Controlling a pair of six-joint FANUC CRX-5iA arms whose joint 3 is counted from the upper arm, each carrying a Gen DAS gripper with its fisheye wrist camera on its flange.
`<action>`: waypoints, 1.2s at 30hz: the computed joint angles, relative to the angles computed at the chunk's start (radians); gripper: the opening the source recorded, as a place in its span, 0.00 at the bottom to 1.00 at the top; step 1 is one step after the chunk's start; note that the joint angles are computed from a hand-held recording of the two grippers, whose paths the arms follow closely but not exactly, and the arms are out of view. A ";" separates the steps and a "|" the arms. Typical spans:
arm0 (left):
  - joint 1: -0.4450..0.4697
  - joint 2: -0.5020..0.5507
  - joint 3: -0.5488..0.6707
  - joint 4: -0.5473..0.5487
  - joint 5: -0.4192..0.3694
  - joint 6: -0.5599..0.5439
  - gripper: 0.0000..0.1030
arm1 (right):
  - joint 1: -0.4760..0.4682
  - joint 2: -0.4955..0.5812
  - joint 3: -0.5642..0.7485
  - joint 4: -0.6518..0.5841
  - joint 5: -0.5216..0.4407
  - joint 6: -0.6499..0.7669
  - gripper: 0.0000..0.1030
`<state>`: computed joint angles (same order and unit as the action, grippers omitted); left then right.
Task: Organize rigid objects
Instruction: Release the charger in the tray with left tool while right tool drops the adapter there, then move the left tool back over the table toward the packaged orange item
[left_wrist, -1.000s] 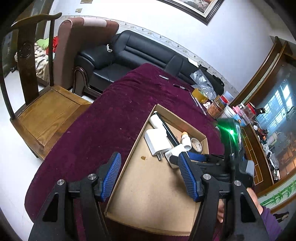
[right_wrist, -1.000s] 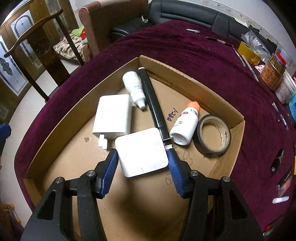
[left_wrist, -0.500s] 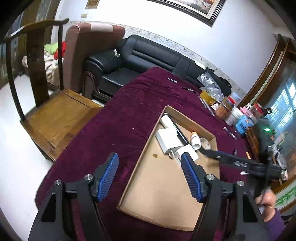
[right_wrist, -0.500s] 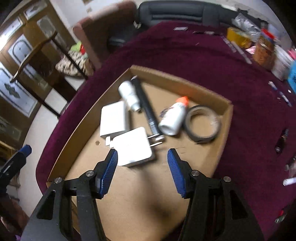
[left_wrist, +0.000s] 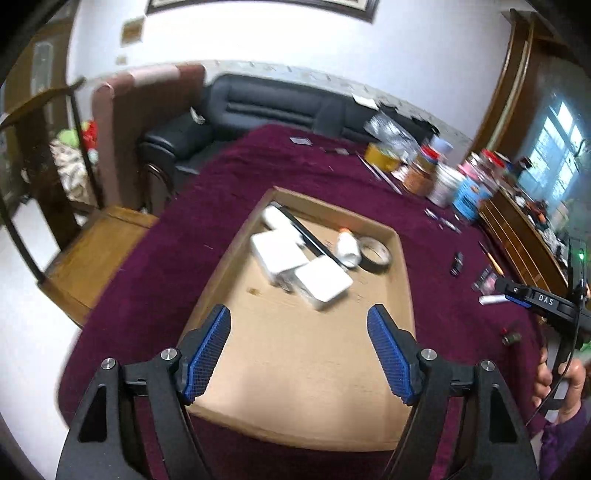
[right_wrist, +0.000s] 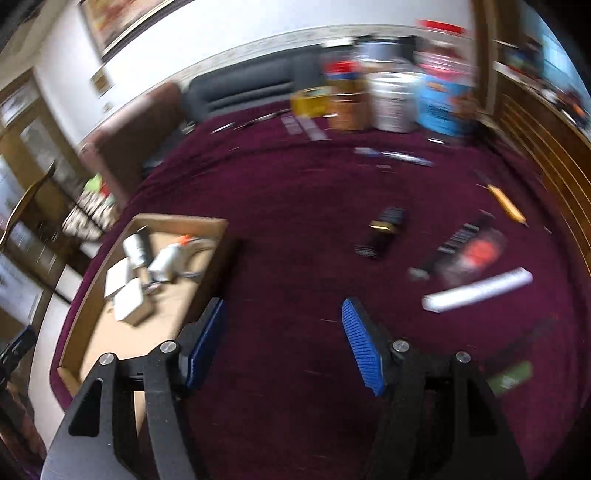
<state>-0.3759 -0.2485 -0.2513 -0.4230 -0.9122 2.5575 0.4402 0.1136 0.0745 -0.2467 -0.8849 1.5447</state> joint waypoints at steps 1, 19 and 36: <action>0.018 0.012 -0.003 0.039 0.019 -0.024 0.69 | -0.020 -0.001 -0.003 -0.011 0.000 0.002 0.62; 0.194 0.344 0.233 0.245 -0.049 -0.116 0.70 | -0.307 -0.024 -0.064 -0.238 0.005 0.129 0.62; 0.183 0.266 0.082 0.462 0.047 -0.281 0.69 | -0.385 0.015 -0.036 -0.315 -0.023 0.182 0.62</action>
<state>-0.1928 0.0178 -0.1690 0.0392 -0.8653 2.2761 0.0551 0.1286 0.0387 -0.5621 -0.9076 1.7263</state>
